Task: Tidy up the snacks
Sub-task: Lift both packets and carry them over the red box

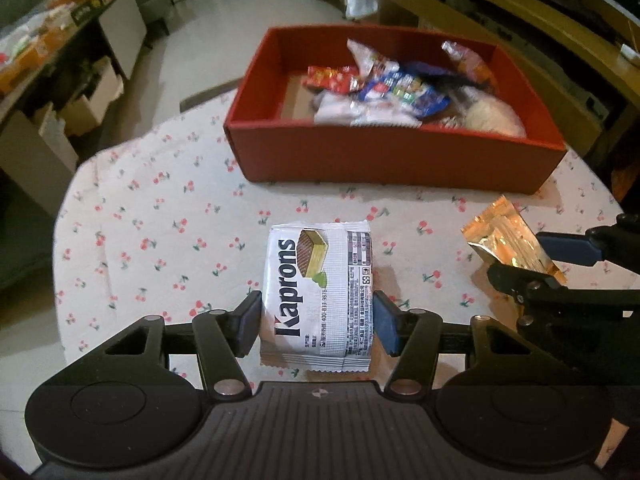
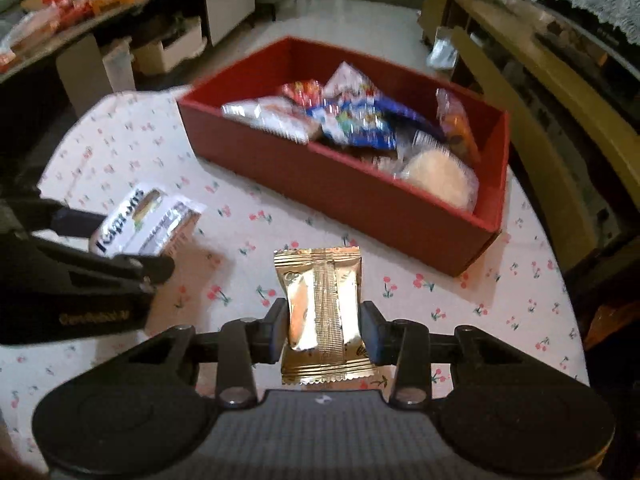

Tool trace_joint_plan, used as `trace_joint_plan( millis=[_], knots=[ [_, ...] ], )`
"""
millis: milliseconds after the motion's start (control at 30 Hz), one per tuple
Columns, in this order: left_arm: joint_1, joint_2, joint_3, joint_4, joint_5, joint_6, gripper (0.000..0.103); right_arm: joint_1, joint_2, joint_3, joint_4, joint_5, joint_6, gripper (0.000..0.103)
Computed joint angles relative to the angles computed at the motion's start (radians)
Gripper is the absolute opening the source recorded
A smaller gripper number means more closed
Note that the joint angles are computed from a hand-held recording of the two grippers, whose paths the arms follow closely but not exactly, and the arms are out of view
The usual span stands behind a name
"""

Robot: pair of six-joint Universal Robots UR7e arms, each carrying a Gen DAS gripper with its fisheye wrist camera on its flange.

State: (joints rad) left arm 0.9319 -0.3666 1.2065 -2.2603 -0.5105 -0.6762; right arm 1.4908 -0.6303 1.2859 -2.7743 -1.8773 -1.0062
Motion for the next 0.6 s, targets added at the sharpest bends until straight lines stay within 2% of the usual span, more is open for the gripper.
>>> trace_joint_plan(
  millis=[100, 200, 367, 600],
  knots=[
    [-0.017, 0.015, -0.024, -0.042, 0.025, 0.062, 0.064, 0.004, -0.011, 0.007, -0.035, 0.035, 0.005, 0.053],
    [-0.025, 0.042, -0.055, -0.101, 0.071, 0.143, 0.064, 0.009, 0.007, -0.020, -0.063, 0.034, 0.012, 0.053],
    [-0.015, 0.071, -0.105, -0.190, 0.074, 0.241, 0.064, 0.016, 0.039, -0.085, -0.058, 0.037, 0.036, 0.053],
    [-0.011, 0.145, -0.221, -0.265, 0.135, 0.385, 0.064, 0.026, 0.091, -0.169, -0.087, 0.040, 0.023, 0.053]
  ],
)
